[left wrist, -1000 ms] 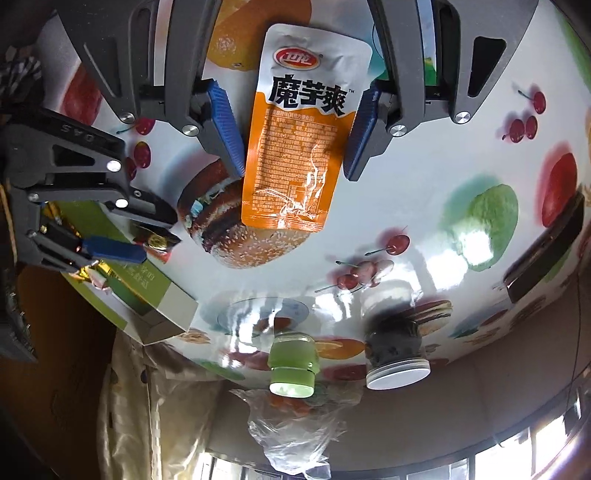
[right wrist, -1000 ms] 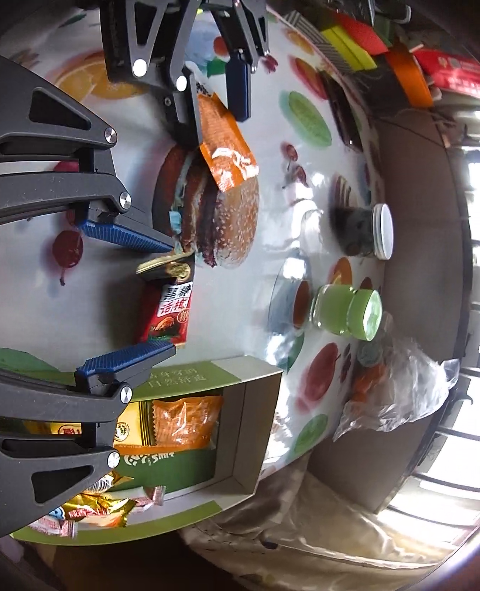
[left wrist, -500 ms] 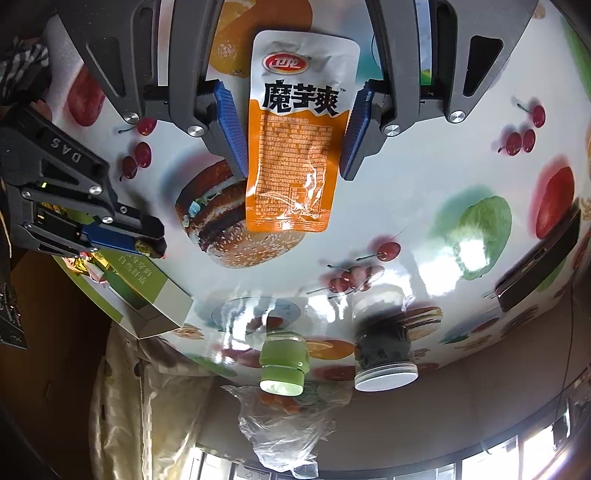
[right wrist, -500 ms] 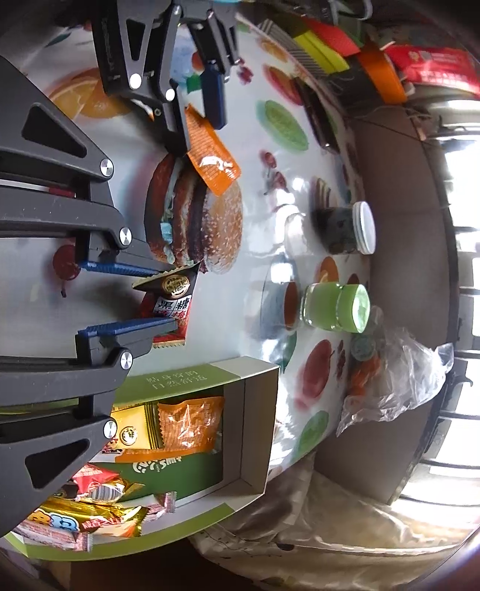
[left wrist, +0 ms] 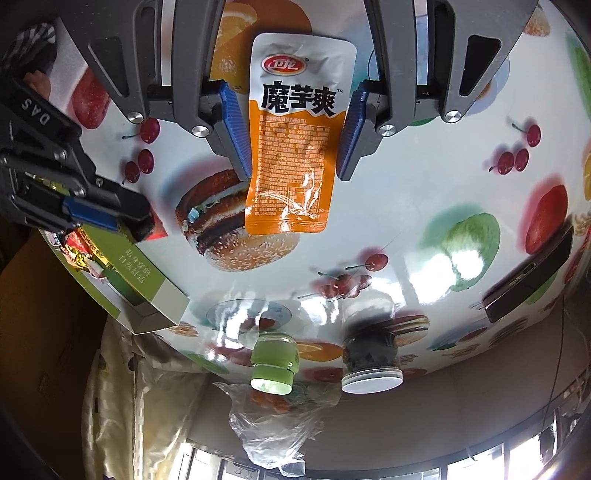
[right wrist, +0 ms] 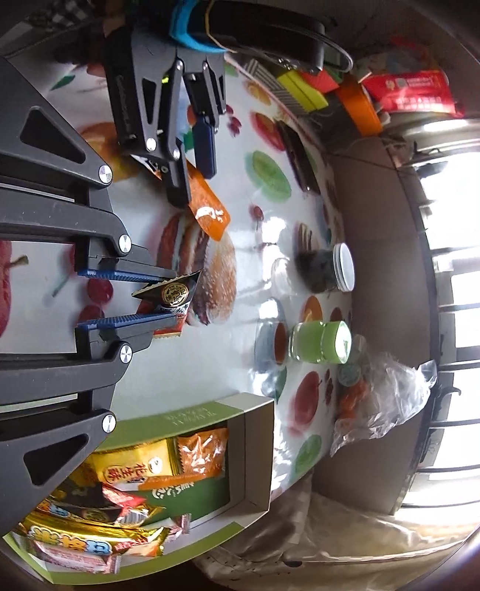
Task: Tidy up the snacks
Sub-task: 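Carry the orange pouch and red-black packet over the green box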
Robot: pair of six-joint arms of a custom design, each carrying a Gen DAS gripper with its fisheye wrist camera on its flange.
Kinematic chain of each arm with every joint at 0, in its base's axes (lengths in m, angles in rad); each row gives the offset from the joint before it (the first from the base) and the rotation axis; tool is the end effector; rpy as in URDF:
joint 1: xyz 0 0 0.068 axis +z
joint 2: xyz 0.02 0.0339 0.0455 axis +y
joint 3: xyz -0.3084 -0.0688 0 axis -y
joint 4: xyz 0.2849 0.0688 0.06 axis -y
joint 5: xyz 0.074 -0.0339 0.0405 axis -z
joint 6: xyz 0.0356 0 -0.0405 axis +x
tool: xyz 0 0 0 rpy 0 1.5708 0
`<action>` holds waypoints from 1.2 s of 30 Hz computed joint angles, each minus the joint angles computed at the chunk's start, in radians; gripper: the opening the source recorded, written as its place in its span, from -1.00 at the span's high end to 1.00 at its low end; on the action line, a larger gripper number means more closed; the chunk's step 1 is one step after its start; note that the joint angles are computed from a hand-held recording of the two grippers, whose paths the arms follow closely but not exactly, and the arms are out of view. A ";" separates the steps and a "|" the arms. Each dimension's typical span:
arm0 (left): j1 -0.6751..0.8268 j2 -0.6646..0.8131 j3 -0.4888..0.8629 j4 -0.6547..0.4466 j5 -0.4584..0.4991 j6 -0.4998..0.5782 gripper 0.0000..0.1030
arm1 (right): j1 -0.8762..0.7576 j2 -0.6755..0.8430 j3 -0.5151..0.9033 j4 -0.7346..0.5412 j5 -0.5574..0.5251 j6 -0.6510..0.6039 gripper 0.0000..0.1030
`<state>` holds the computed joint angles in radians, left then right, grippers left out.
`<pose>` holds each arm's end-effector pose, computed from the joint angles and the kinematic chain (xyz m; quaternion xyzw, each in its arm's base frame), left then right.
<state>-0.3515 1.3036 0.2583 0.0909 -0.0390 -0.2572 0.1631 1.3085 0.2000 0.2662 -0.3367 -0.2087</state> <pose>0.1852 -0.0664 0.1052 0.0390 0.9519 -0.0732 0.2949 0.1880 0.0429 0.1028 -0.2289 0.8943 0.1485 0.3547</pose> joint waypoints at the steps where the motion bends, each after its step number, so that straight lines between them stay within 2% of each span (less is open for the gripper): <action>1: -0.003 -0.003 -0.001 -0.003 -0.002 -0.004 0.07 | 0.000 -0.009 -0.003 -0.004 -0.001 0.003 0.70; 9: -0.035 -0.038 -0.008 -0.029 -0.020 -0.030 0.08 | -0.014 -0.074 -0.021 -0.039 -0.002 0.003 0.70; 21: -0.126 -0.159 0.009 -0.150 -0.076 -0.084 0.08 | -0.073 -0.208 -0.049 -0.131 -0.048 -0.025 0.70; 29: -0.198 -0.225 0.039 -0.234 -0.119 -0.117 0.08 | -0.178 -0.342 -0.050 -0.263 -0.136 -0.067 0.70; 36: -0.287 -0.226 0.074 -0.272 -0.168 -0.167 0.08 | -0.336 -0.430 -0.034 -0.400 -0.254 -0.146 0.70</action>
<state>-0.6385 1.0776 0.3325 -0.1813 -0.2072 -0.4240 -0.1732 0.8781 0.1665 -0.1334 -0.5911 -0.3551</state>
